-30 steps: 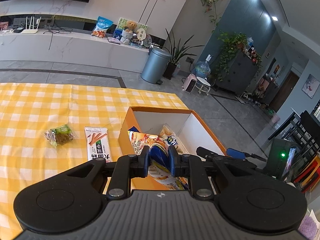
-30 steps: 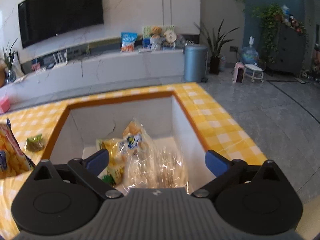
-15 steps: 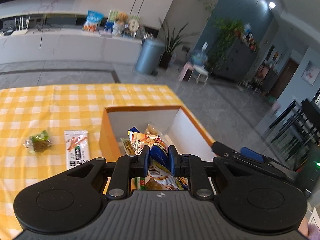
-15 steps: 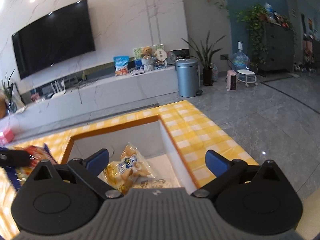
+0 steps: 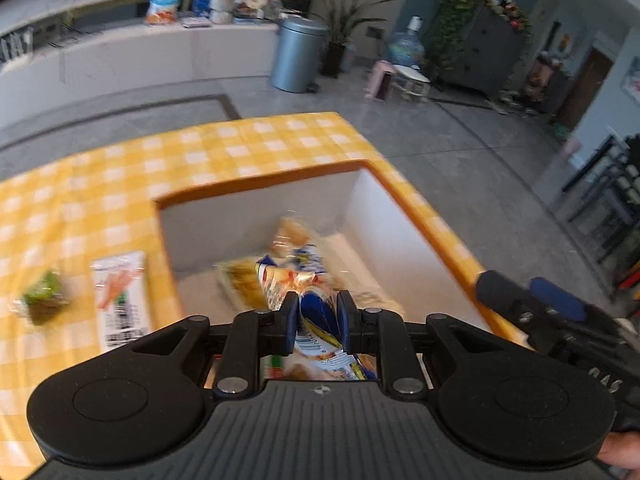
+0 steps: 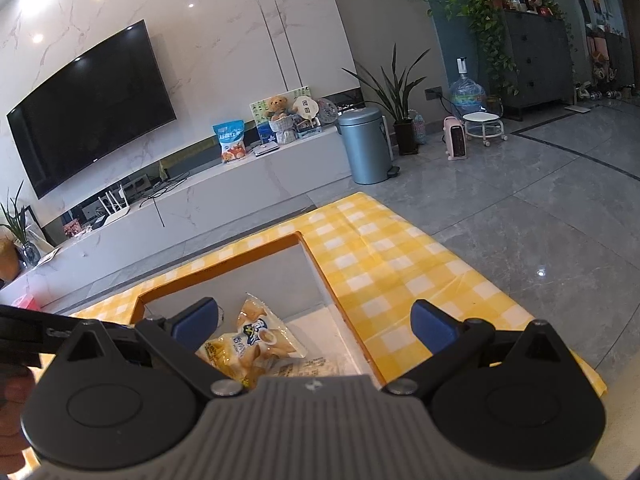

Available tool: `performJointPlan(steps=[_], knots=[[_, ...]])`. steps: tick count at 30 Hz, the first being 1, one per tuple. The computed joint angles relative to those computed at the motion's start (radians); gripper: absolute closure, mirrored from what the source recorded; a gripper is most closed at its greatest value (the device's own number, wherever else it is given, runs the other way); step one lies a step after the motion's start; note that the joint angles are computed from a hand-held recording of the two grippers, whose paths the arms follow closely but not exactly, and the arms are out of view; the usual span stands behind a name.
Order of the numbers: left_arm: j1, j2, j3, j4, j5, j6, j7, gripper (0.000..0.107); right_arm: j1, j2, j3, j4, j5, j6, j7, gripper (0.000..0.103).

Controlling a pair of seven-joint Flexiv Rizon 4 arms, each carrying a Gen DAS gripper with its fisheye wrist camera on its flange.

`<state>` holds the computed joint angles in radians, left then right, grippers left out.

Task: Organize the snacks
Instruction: 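Open the right gripper over the box while the left lowers and releases the Mimi bag, then move both tools back to the table toward the white stick-snack packet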

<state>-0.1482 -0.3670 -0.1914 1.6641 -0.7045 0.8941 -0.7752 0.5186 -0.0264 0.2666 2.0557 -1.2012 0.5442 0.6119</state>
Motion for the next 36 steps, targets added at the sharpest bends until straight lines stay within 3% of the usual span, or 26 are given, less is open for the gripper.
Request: performJointPlan(steps=[1,2,4,12,20,28,33,36], knots=[[0.005,0.000,-0.012,0.008,-0.030,0.009,0.022,0.068,0.001,-0.001,0.001,-0.001,0.001,-0.003,-0.002,0.003],[0.006,-0.002,-0.015,0.007,-0.035,0.005,0.033,0.044,0.002,-0.002,0.001,-0.003,0.004,-0.005,-0.004,0.003],[-0.007,-0.007,0.003,-0.009,0.016,-0.002,0.016,0.027,0.002,-0.003,0.001,-0.004,0.010,-0.003,-0.008,0.003],[-0.011,0.058,0.016,0.077,0.034,0.122,0.100,0.028,0.000,-0.003,-0.001,-0.005,-0.002,0.018,-0.005,0.003],[0.027,0.069,0.026,0.047,0.008,0.025,0.089,0.028,0.058,-0.054,0.005,-0.081,0.042,-0.088,-0.056,0.003],[0.057,0.107,0.052,0.071,-0.057,0.024,0.142,0.029,0.126,-0.109,0.001,-0.173,0.086,-0.168,-0.144,0.003],[0.104,0.125,0.083,0.078,-0.110,-0.010,0.183,0.031,0.166,-0.164,-0.024,-0.248,0.039,-0.142,-0.178,0.003],[0.123,0.134,0.101,0.100,-0.141,0.043,0.205,0.031,0.194,-0.213,-0.048,-0.307,0.000,-0.126,-0.192,0.003]])
